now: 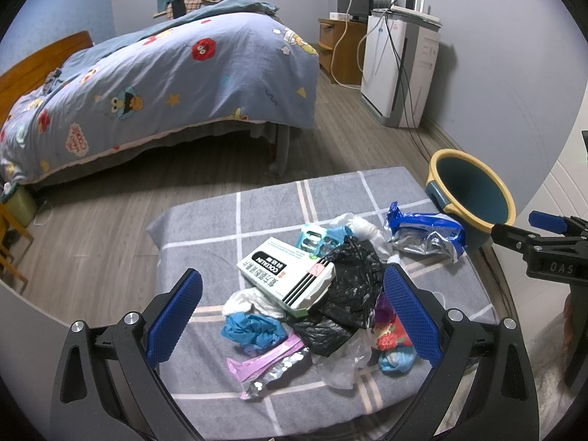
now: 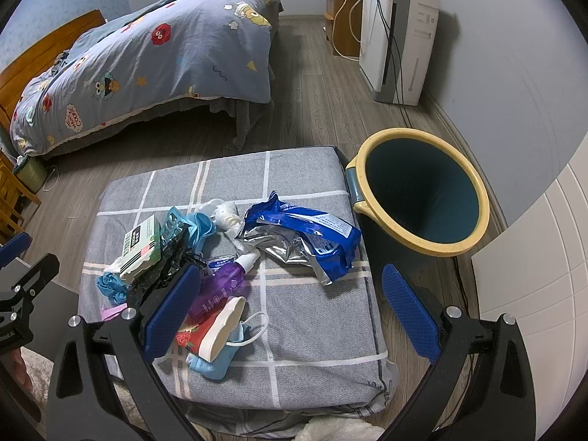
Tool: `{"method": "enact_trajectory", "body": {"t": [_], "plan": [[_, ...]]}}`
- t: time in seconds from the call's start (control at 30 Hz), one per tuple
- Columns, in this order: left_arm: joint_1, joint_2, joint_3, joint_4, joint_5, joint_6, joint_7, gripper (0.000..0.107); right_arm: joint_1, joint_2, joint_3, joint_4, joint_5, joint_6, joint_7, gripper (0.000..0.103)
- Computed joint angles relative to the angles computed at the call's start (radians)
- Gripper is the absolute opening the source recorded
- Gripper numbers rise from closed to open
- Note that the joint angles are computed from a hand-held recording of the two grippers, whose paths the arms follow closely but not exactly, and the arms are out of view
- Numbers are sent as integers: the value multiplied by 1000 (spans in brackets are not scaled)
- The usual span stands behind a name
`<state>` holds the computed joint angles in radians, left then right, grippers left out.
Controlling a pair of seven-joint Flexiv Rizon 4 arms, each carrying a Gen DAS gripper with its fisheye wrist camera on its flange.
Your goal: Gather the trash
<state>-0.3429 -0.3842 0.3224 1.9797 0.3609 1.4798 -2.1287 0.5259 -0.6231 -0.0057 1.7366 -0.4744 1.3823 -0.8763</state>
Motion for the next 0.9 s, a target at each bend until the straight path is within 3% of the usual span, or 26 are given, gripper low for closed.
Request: {"method": "enact_trajectory", "body": {"t": [0.57,0.8,0.9], "plan": [[-5,-4,7,3,12,0,-14,98,-1,-1,2,-5,7,-7,-4,98],[-9,-9,13,16,14,12,-23,98,3,19,-8,35,17,50,22,98],[28,-6,-18,16,-14,17,11,98,-35,2,36,-14,36,16,-22,98]]}}
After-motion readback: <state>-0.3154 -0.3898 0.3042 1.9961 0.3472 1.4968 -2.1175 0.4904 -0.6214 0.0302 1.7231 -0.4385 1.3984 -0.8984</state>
